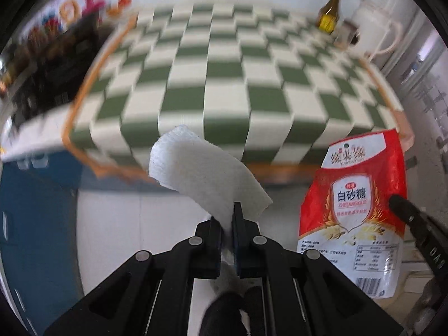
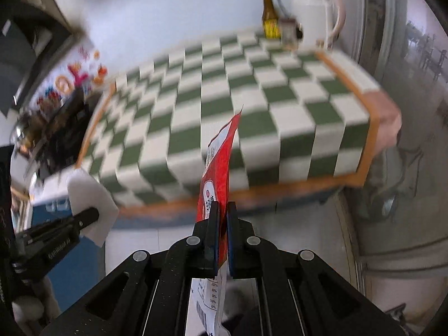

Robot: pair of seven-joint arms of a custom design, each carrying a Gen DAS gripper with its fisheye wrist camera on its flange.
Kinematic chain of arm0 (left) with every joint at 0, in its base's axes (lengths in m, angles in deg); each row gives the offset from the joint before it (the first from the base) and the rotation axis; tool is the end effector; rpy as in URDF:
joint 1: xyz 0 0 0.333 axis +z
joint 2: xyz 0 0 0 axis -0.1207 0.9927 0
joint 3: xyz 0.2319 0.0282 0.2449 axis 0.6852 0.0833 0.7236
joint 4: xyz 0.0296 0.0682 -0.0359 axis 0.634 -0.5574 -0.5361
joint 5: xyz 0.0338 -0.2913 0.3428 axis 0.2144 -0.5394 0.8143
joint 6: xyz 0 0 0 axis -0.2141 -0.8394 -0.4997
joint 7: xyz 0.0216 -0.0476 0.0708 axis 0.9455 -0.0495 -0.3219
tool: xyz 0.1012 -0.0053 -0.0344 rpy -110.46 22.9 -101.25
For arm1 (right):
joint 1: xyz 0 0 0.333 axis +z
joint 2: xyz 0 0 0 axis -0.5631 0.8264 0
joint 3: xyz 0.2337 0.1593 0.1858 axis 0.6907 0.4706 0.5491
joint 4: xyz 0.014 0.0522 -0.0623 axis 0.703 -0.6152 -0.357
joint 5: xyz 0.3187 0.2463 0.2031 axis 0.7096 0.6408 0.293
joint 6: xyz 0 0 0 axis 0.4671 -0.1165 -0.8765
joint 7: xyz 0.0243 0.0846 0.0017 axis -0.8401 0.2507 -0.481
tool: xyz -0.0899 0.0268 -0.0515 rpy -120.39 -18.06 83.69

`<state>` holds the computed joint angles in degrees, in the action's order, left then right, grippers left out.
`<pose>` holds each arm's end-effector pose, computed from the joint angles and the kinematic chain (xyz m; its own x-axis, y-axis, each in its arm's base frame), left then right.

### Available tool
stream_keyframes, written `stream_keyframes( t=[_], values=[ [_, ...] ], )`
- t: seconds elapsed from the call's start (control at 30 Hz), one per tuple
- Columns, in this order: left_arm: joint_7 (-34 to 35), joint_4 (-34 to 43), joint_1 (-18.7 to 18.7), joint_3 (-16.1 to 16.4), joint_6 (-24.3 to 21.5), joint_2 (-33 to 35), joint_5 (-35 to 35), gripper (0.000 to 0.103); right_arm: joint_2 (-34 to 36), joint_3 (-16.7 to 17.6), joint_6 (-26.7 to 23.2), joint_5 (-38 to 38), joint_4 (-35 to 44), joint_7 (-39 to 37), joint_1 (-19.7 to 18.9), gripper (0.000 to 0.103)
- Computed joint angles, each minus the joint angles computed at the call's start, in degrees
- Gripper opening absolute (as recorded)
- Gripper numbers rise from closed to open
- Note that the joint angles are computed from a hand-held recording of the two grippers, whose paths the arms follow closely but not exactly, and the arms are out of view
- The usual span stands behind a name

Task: Collect trash
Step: 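Carry the sugar bag and tissue over the bin and open both tools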

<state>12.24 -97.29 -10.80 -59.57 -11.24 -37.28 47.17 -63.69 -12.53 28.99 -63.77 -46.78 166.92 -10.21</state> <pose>0.5524 -0.1252 0.8987 -0.3418 -0.9367 0.0762 -0.8909 0.2971 -0.3436 0.4099 0.2784 0.9346 -0.3914 -0.8953 -0.2127 -0.7462 0.4441 -0.4960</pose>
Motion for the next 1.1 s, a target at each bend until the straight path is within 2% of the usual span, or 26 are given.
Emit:
stream_keyframes(
  t=[0.17, 0.3, 0.43, 0.53, 0.6, 0.7, 0.83, 0.97, 1.1],
  values=[
    [-1.7, -18.7, 1.3, 1.0, 2.5, -6.1, -2.4, 0.004, -7.4, -2.7, 6.8, 11.5, -19.1, 0.3, -1.1, 0.004],
    [-2.9, -33.1, 1.4, 1.3, 8.1, -7.8, -4.3, 0.004, -11.7, -3.5, 15.0, 17.2, -35.4, -0.8, -2.2, 0.004],
    [-3.4, -44.8, 1.3, 1.3, 15.2, -5.4, -7.2, 0.004, -12.7, -4.5, 27.3, 22.3, -51.0, -0.9, -3.1, 0.004],
    [-3.5, -50.6, 1.2, 0.9, 20.4, -1.2, -8.9, 0.004, -9.4, -4.8, 36.9, 24.6, -59.1, -2.0, -3.3, 0.004],
    [-3.2, -52.9, 1.1, 0.6, 23.2, 2.6, -9.8, 0.004, -5.5, -4.6, 42.9, 24.2, -62.5, -2.6, -3.3, 0.004],
    [-1.2, -55.0, 1.1, 0.0, 26.9, 6.8, -9.7, 0.004, 0.2, -4.4, 49.2, 23.0, -64.8, -3.2, -2.9, 0.004],
    [0.0, -56.0, 1.2, -0.4, 29.1, 10.9, -8.1, 0.004, 8.6, -4.5, 55.3, 21.7, -64.3, -4.9, -1.8, 0.004],
    [-0.3, -56.4, 1.0, -0.7, 29.8, 13.5, -6.7, 0.007, 15.6, -4.7, 57.7, 23.8, -61.5, -7.7, -1.0, 0.004],
    [-1.2, -56.5, 1.1, -0.8, 29.2, 13.0, -5.9, 0.009, 18.7, -4.7, 58.5, 27.4, -59.8, -9.9, -1.2, 0.005]
  ],
)
